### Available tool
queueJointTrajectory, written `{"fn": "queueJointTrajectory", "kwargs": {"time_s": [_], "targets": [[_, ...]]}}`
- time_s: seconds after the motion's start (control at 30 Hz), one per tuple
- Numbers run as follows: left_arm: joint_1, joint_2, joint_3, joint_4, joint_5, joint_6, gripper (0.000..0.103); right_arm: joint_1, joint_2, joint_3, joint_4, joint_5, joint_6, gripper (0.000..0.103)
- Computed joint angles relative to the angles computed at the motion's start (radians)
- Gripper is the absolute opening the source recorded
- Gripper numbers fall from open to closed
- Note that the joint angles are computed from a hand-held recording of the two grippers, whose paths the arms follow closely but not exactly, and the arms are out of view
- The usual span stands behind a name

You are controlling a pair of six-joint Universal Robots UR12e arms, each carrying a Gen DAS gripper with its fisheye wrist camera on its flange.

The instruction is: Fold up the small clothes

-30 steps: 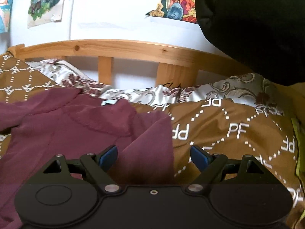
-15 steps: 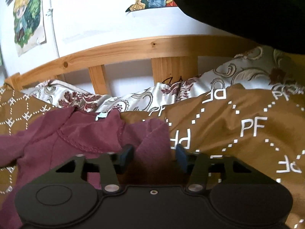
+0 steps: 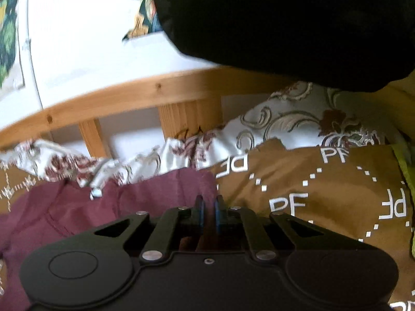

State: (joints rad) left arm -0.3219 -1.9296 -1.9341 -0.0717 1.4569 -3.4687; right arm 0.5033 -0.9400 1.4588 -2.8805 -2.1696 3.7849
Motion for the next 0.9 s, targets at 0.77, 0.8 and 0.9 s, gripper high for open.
{"fn": "queueJointTrajectory", "kwargs": {"time_s": [0.77,0.8,0.9], "targets": [[-0.037,-0.037,0.068,-0.022,0.002,0.144,0.002,0.149,-0.036,0.152,0.000,-0.163,-0.577,0.081],[-0.038,-0.034,0.064,-0.017,0.014,0.136,0.002,0.151,-0.025,0.146,-0.024,-0.174,-0.597,0.077],[-0.033,-0.028,0.058,-0.025,0.012,0.129,0.002,0.149,-0.002,0.126,-0.038,-0.178,-0.577,0.052]]}}
